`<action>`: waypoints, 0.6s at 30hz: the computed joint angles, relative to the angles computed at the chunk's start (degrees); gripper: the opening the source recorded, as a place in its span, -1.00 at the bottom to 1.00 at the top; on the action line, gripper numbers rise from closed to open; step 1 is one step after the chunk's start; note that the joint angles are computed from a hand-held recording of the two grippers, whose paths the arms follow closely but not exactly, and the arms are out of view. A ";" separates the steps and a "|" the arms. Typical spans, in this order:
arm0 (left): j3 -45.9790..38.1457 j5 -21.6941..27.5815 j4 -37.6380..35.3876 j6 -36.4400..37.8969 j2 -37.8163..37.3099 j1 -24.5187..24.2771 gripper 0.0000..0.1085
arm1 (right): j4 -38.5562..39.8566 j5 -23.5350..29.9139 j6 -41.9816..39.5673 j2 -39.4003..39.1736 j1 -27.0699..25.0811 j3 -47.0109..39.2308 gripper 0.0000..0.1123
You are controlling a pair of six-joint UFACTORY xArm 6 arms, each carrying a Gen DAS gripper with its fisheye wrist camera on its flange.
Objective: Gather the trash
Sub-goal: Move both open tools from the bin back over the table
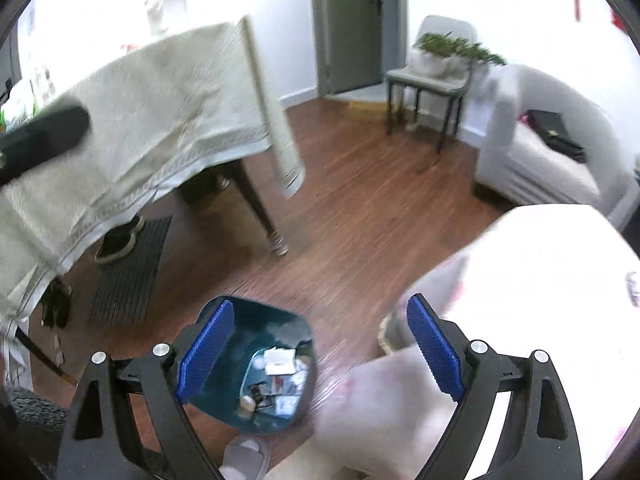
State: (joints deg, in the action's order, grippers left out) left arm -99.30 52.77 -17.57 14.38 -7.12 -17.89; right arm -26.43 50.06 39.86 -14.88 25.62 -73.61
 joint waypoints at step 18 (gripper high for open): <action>-6.27 -0.93 4.46 -4.37 6.69 -13.30 0.72 | -3.73 6.57 0.15 -24.82 -15.90 14.51 0.59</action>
